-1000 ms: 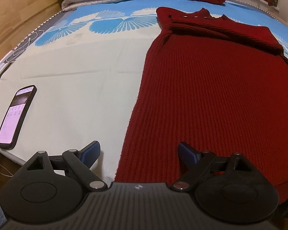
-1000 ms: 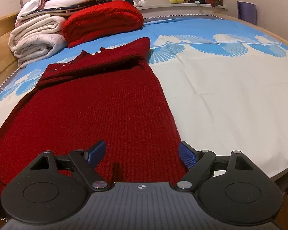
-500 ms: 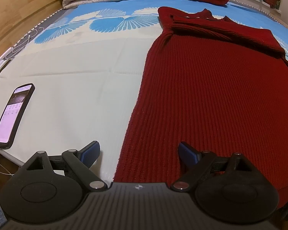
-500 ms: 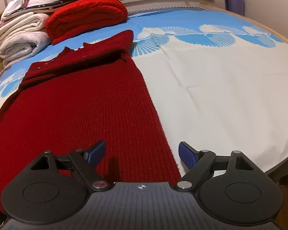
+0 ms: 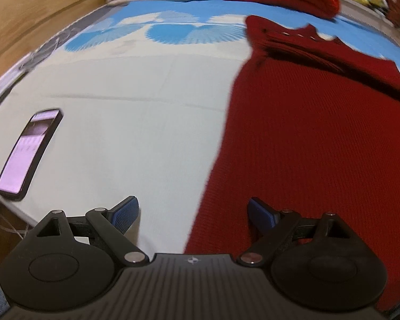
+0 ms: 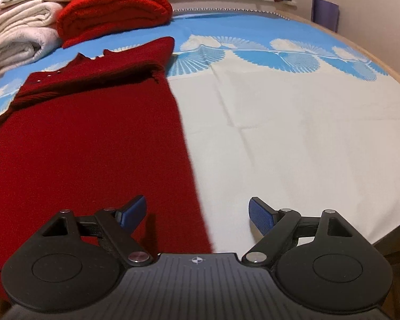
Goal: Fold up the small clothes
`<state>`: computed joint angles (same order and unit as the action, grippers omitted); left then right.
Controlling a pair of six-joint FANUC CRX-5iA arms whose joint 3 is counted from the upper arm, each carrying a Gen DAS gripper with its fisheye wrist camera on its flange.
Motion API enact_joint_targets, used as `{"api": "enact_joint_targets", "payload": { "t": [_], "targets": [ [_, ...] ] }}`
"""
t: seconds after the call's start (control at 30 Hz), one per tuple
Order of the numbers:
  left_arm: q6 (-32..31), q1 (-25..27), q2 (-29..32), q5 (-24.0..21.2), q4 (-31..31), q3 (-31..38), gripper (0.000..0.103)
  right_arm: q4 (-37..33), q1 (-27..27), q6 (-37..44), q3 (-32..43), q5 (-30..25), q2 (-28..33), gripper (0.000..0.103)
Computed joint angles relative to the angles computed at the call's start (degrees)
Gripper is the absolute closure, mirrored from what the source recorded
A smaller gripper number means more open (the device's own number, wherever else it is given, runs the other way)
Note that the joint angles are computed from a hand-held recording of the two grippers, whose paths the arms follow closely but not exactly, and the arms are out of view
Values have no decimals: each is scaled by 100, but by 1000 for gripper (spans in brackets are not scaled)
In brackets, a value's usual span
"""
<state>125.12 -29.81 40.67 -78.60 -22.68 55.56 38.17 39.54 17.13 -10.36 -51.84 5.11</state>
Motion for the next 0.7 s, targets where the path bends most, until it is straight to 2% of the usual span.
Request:
{"api": "enact_joint_targets", "payload": {
  "t": [0.13, 0.33, 0.43, 0.6, 0.63, 0.7],
  "targets": [
    [250, 220, -89, 249, 463, -227, 11, -986, -245, 554, 166, 214, -148, 17],
    [374, 233, 139, 177, 526, 63, 11, -1591, -297, 1260, 392, 212, -56, 15],
    [96, 200, 220, 215, 588, 164, 11, -1609, -242, 1471, 438, 219, 19, 11],
    [-82, 171, 139, 474, 714, -52, 10, -1503, -160, 1561, 380, 342, 35, 11],
    [-79, 159, 123, 499, 685, -87, 3, -1467, -150, 1527, 345, 364, 20, 11],
    [-102, 183, 154, 465, 798, -87, 0, -1434, -156, 1417, 288, 414, -14, 11]
  ]
}}
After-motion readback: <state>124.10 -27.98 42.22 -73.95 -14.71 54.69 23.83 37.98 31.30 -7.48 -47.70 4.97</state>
